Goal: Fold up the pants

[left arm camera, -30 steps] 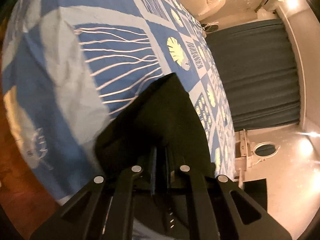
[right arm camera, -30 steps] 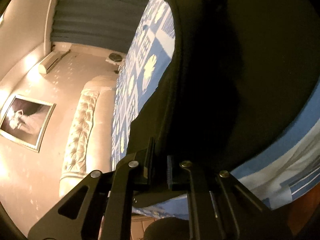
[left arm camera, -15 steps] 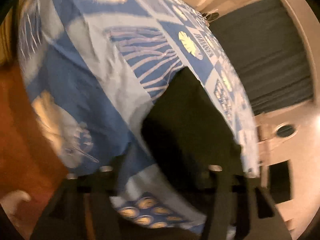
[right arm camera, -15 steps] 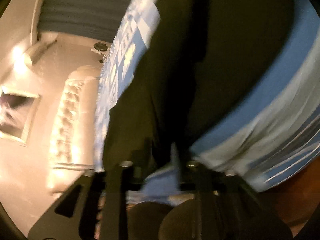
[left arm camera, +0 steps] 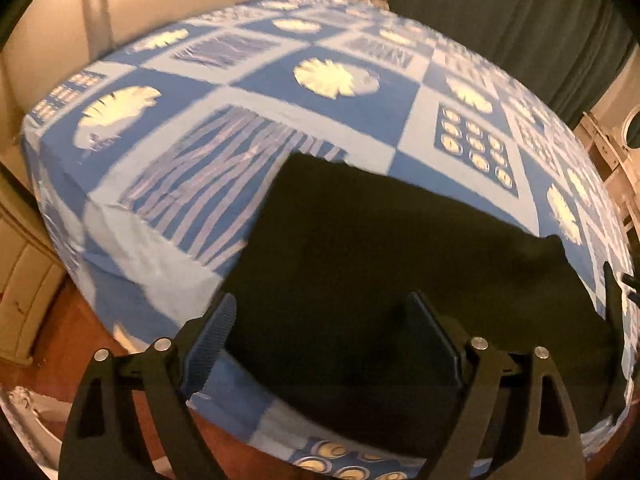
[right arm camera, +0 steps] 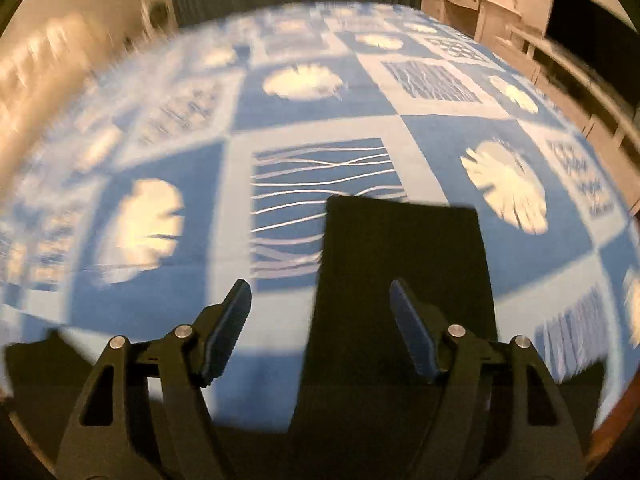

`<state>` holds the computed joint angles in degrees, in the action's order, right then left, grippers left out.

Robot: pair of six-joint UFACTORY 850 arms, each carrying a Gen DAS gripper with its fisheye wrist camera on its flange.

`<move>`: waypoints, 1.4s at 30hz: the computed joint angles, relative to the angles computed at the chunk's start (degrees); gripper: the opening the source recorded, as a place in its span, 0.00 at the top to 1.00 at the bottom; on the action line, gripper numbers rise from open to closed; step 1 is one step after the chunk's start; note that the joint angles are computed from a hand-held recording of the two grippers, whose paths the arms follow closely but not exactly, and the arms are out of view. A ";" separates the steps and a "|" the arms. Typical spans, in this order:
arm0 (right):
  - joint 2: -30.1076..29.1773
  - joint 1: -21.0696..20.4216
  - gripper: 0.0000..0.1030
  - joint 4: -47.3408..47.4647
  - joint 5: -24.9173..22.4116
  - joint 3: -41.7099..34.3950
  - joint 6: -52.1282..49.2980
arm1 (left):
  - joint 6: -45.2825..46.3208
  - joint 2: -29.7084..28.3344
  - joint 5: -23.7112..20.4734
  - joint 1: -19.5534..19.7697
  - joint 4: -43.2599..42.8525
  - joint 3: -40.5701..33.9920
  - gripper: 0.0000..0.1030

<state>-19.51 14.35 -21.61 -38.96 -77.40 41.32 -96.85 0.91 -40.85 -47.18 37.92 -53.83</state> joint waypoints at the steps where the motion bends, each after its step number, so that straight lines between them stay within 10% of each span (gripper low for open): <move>1: -2.83 0.11 0.31 -1.30 -2.21 -2.54 0.42 | 0.07 -0.74 0.01 -0.04 -0.38 -0.26 0.17; 4: -7.71 0.11 0.32 -2.45 -5.92 -6.10 -0.52 | -1.42 -2.20 -1.32 -0.81 1.22 -0.61 0.15; 10: -1.58 -3.81 0.92 4.51 1.71 0.60 -4.78 | -2.83 -2.36 -1.95 -1.45 2.08 -0.77 0.13; 20: 35.27 -14.99 0.92 23.95 19.32 30.48 -20.77 | -3.12 -2.52 -3.14 -2.01 -0.11 -1.80 0.13; 25: 47.40 -27.69 0.92 40.17 13.74 40.34 -35.62 | -3.75 -3.35 -4.21 -2.79 -0.95 -2.99 0.13; 31: 46.97 -43.73 0.91 67.34 0.49 47.15 -58.62 | -3.41 -4.55 -6.16 -4.07 -1.46 -4.33 0.13; 35: 51.27 -51.62 0.63 75.24 -0.83 50.38 -60.07 | -2.60 -3.97 -5.25 -4.54 -2.80 -4.02 0.13; 42: 49.74 -60.29 0.63 80.79 -7.92 52.51 -63.53 | -2.92 -3.53 -4.05 -4.50 -3.95 -3.47 0.13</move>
